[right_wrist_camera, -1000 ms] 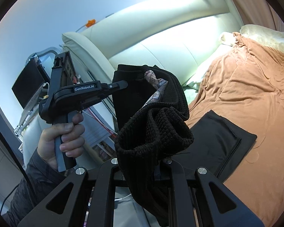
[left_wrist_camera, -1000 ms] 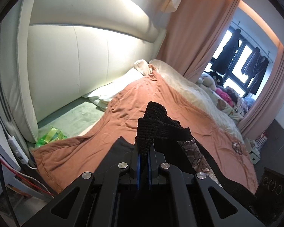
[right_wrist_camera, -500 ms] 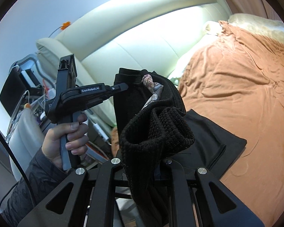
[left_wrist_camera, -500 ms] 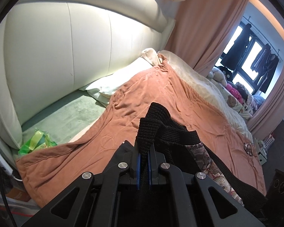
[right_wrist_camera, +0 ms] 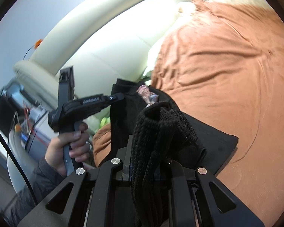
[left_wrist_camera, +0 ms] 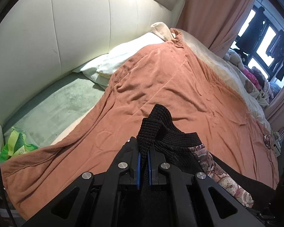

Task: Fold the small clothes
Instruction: 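Lower the folded shirt onto the duvet and open both tools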

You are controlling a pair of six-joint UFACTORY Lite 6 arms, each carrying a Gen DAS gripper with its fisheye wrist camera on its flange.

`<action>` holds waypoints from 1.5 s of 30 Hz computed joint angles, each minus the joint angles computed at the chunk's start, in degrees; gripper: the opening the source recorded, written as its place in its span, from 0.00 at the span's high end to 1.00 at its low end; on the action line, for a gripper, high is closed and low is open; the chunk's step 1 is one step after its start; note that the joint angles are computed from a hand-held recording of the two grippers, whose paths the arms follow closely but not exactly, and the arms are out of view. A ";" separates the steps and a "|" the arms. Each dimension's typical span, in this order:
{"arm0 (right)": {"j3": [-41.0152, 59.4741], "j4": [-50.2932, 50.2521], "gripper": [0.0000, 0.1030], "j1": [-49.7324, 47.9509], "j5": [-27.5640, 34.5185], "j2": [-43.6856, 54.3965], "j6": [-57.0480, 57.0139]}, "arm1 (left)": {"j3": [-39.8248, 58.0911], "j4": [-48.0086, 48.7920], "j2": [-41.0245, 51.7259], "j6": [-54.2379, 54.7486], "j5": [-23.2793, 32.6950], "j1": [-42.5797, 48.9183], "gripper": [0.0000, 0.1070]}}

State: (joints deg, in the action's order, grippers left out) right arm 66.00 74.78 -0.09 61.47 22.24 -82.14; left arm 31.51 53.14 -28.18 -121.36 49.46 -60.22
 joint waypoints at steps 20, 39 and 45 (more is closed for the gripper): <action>-2.89 -2.03 0.30 -3.99 -7.31 -1.63 6.99 | -3.21 0.77 11.96 -18.31 -6.20 -5.76 0.64; -6.18 3.80 0.52 3.44 -12.50 1.76 -9.45 | 7.40 -12.04 31.34 -48.64 5.28 -42.95 0.64; -3.94 7.36 0.64 7.26 -22.19 7.19 -12.89 | 10.06 -13.75 39.64 -55.09 2.10 -45.81 0.64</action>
State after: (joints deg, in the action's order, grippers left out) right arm 62.06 82.15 7.17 39.28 29.43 -95.03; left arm 41.57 39.39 11.46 -176.46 51.56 -106.03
